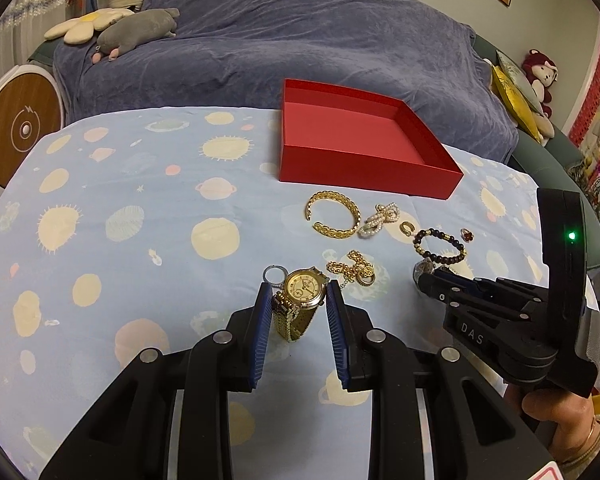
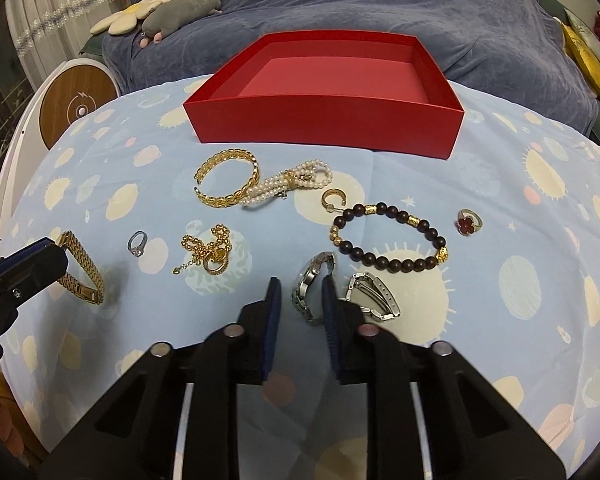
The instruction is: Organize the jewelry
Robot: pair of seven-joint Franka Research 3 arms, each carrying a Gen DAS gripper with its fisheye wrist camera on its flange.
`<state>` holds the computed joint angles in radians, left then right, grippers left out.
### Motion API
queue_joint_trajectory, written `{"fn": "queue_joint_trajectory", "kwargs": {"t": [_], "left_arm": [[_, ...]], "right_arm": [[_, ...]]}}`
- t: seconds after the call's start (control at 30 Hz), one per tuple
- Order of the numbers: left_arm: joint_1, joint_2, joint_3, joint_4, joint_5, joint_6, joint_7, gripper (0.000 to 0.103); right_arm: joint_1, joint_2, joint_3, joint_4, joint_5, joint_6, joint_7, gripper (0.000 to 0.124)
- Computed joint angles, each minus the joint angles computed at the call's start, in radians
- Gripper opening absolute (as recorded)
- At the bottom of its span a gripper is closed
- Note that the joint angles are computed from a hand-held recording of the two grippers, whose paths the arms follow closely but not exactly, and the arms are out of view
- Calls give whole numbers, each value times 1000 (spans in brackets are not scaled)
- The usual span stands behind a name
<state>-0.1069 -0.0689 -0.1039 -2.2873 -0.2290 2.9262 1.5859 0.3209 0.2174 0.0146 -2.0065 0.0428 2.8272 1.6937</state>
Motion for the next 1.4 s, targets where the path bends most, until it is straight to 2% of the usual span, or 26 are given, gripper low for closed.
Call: {"fn": "queue_joint_trajectory", "kwargs": {"t": [0.17, 0.4, 0.63, 0.73, 0.83, 0.9, 0.97, 1.03, 1.1, 1.27, 1.33, 1.4], "left_arm": [[-2, 0, 0, 3, -8, -6, 2, 24], [-7, -2, -1, 18, -32, -21, 10, 24], [-25, -25, -2, 41, -82, -34, 36, 24], [-38, -18, 4, 93, -103, -59, 59, 24], [-29, 22, -6, 183, -70, -77, 64, 23], [-15, 66, -20, 248, 13, -59, 40, 10], [-2, 133, -29, 339, 121, -58, -14, 7], [22, 222, -56, 462, 94, -97, 18, 7], [35, 327, -70, 597, 127, -126, -1, 1], [22, 591, -55, 967, 256, -256, -106, 0], [38, 615, -68, 996, 269, -270, -111, 0], [73, 596, -103, 957, 252, -274, -71, 0]], "right_arm": [[-9, -16, 10, -20, 24, 14, -23, 5], [-57, -95, 59, -62, 217, 48, -157, 6], [-68, -176, 56, -78, 344, 73, -248, 5], [-73, -188, 50, -47, 391, 43, -284, 5], [-82, -159, 40, 38, 383, -9, -297, 5], [-92, -116, 33, 120, 372, -50, -303, 5], [-101, -53, 26, 218, 346, -84, -301, 5], [-109, 19, 20, 319, 324, -114, -290, 5], [-116, 109, 15, 438, 305, -148, -271, 5], [-126, 359, -5, 778, 247, -252, -200, 5], [-137, 413, -2, 848, 239, -268, -185, 5], [-145, 413, 6, 833, 236, -252, -199, 5]]}}
